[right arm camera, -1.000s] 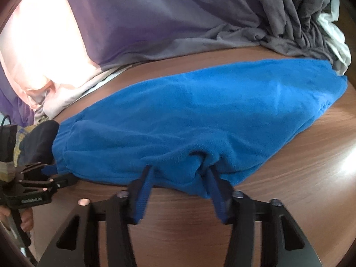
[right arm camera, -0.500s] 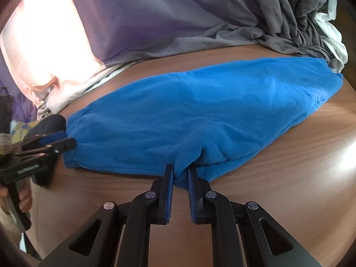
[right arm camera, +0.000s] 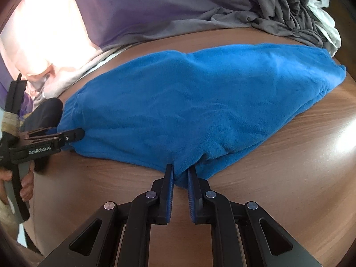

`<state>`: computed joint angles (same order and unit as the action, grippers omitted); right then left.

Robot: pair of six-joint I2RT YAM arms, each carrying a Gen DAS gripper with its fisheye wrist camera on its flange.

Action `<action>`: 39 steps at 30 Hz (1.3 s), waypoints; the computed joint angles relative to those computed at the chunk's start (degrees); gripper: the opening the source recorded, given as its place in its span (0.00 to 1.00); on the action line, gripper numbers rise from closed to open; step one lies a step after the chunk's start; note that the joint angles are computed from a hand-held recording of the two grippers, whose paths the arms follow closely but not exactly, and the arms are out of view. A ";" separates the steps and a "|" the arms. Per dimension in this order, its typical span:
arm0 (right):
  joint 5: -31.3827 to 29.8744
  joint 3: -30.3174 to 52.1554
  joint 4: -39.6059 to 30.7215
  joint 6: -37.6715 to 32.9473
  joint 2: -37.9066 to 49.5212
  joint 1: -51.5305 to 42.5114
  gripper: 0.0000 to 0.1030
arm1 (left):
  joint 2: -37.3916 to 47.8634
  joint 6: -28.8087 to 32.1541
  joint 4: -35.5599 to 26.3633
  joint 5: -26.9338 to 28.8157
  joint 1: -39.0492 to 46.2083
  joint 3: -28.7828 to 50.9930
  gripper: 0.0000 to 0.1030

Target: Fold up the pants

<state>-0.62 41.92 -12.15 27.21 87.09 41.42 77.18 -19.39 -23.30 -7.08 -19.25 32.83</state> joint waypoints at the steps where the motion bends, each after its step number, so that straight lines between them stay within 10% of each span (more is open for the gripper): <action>1: -0.12 0.03 0.17 0.34 0.23 -0.10 0.13 | 0.13 -0.02 0.06 -0.21 0.04 0.01 0.62; 5: 1.46 0.40 0.67 0.29 0.73 0.74 0.14 | -1.66 0.29 -0.43 -1.60 -0.86 -0.63 0.63; 10: 5.39 -0.95 -1.26 1.36 -4.66 1.83 0.44 | -14.20 -3.51 -7.87 -9.50 -10.23 -1.46 0.62; 17: 10.31 -3.92 -6.88 1.63 -18.55 -0.65 0.44 | -19.73 -8.66 -10.62 -16.34 -22.31 3.15 0.63; 26: 9.34 -5.05 -8.12 -9.40 -30.44 -14.45 0.54 | -1.25 -7.74 2.01 -16.92 -28.38 15.52 0.70; 39: -8.11 3.31 -1.27 -24.21 -17.71 -42.78 0.54 | 33.61 7.31 6.32 -0.49 -24.55 51.36 0.70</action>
<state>-8.73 45.23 -13.42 3.00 69.38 -1.36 110.80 -12.08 -16.98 -7.58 -43.80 84.18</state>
